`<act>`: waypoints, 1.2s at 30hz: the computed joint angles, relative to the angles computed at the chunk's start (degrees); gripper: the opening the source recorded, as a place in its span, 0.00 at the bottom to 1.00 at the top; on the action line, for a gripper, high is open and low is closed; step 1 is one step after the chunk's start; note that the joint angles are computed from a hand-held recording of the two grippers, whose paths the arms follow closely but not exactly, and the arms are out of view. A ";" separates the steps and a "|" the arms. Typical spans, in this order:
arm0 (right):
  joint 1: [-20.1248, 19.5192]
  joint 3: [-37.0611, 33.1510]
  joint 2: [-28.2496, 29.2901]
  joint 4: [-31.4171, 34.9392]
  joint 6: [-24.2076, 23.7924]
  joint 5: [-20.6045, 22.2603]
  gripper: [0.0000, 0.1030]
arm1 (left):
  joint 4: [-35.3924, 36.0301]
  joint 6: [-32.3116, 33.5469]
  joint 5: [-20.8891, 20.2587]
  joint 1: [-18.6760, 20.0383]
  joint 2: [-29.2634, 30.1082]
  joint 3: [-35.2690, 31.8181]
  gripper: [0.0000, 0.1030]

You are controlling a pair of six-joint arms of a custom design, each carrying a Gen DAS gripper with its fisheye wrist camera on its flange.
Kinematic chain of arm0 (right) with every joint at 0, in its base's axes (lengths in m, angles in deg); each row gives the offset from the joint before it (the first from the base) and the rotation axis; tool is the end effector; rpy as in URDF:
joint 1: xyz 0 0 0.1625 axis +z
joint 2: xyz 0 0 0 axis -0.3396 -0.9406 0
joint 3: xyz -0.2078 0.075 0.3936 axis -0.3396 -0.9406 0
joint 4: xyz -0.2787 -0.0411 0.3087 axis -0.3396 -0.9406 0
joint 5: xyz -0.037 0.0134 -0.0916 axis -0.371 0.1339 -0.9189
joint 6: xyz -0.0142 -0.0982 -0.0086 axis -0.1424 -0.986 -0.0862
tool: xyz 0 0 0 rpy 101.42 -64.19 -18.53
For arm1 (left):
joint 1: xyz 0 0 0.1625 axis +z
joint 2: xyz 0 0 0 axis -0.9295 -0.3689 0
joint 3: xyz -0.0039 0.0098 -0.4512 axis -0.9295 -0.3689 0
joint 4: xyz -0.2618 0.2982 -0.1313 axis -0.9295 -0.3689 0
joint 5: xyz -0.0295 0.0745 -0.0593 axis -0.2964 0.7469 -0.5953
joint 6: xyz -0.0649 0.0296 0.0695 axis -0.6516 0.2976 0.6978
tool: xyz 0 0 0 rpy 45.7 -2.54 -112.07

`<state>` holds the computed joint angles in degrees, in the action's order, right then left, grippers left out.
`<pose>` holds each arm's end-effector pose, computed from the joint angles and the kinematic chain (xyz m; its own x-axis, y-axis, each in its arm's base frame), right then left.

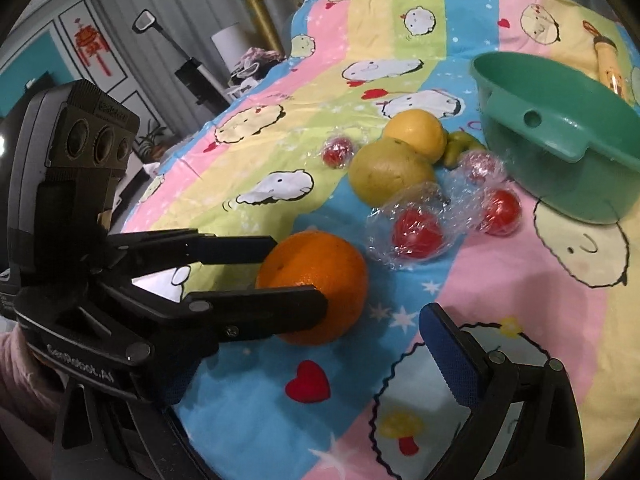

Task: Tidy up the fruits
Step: 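Reach the right gripper to the orange and close on it, then carry the orange into the green basin and open the right gripper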

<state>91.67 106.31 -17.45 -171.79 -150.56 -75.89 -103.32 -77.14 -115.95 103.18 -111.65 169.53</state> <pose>-0.0362 -0.5457 0.2944 -0.6968 -0.6769 0.2372 -0.7146 0.6838 -0.1476 -0.3960 -0.5062 -0.1134 -0.9365 0.1214 -0.3289 0.2754 0.8355 -0.4756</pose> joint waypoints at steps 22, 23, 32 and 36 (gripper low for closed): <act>-1.06 -0.06 0.50 0.94 -0.82 3.30 0.63 | 0.15 -0.49 -1.06 -0.37 -0.14 -0.07 0.63; -1.06 0.15 0.20 0.70 -1.03 3.70 0.63 | 0.10 -0.34 -0.83 -0.53 -0.26 -0.04 0.63; -0.57 0.99 -2.15 -1.58 -2.53 7.93 0.63 | 0.68 3.44 2.30 -1.71 -0.63 -2.46 0.63; -0.44 -0.08 -2.02 -2.19 -2.35 10.08 0.63 | 2.08 5.69 3.31 -1.67 -0.27 -4.97 0.64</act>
